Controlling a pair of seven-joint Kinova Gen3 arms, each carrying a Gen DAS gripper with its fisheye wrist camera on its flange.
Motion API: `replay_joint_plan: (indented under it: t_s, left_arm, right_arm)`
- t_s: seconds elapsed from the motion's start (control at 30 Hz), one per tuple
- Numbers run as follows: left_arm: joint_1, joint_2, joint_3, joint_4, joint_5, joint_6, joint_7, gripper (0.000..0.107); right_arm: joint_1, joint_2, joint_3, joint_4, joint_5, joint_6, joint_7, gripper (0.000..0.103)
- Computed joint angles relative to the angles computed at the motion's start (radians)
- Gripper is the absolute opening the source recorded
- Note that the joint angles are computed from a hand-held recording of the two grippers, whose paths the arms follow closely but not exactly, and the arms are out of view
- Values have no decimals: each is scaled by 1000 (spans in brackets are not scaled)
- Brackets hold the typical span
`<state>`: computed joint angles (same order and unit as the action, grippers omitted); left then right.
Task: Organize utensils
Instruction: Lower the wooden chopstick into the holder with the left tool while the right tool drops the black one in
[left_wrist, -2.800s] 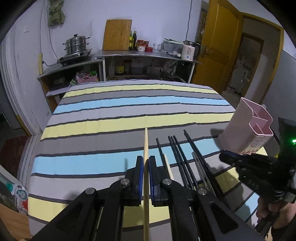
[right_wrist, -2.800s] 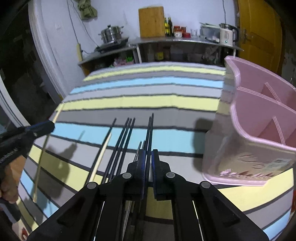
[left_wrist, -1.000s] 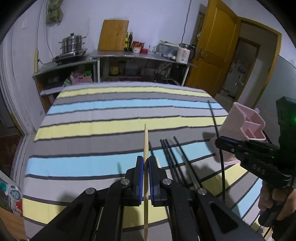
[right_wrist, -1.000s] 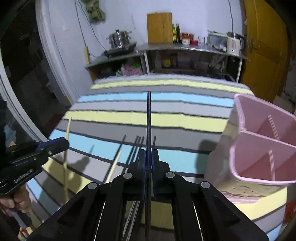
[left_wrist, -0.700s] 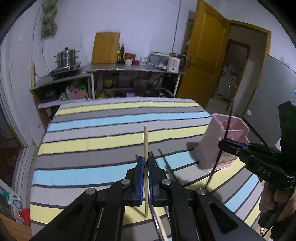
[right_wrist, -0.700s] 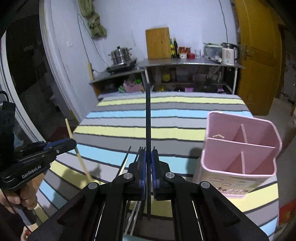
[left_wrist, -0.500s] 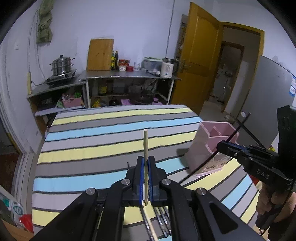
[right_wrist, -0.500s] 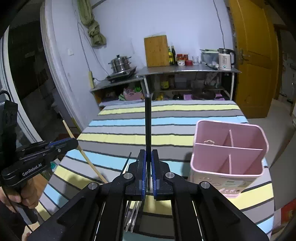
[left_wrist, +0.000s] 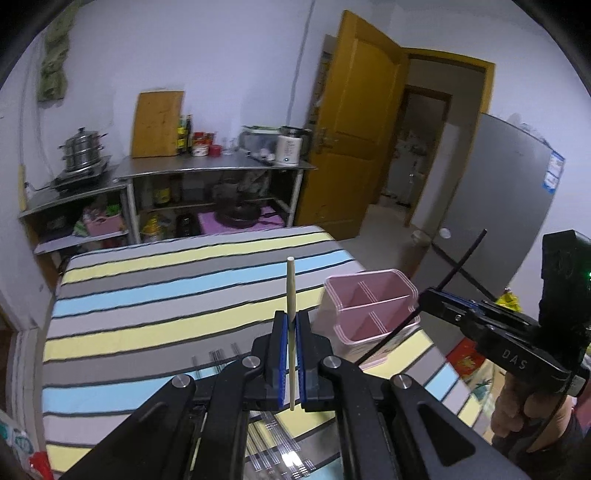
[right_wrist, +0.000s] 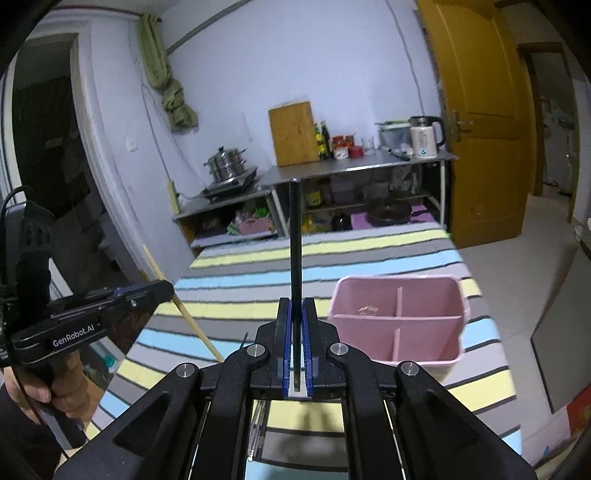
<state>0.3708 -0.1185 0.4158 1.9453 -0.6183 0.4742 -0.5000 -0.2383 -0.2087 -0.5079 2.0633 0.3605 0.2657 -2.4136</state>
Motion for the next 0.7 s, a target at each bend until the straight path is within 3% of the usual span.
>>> replay_joint_plan:
  t_s: [0.17,0.37,0.7]
  left_arm:
    - [38,61,-2,-84,-21,-10,-11,4]
    - [113,153,-62,-189,-30,-23,-25,4]
    - [221,269,-199,-273,-42,-76,-29,4]
  right_arm:
    - [20,-62,50,9,-39,-3,32,5]
    - [91,-97,63,17,-93,-28,76,5]
    - [170,-30,44,29,-142,-86,117,5]
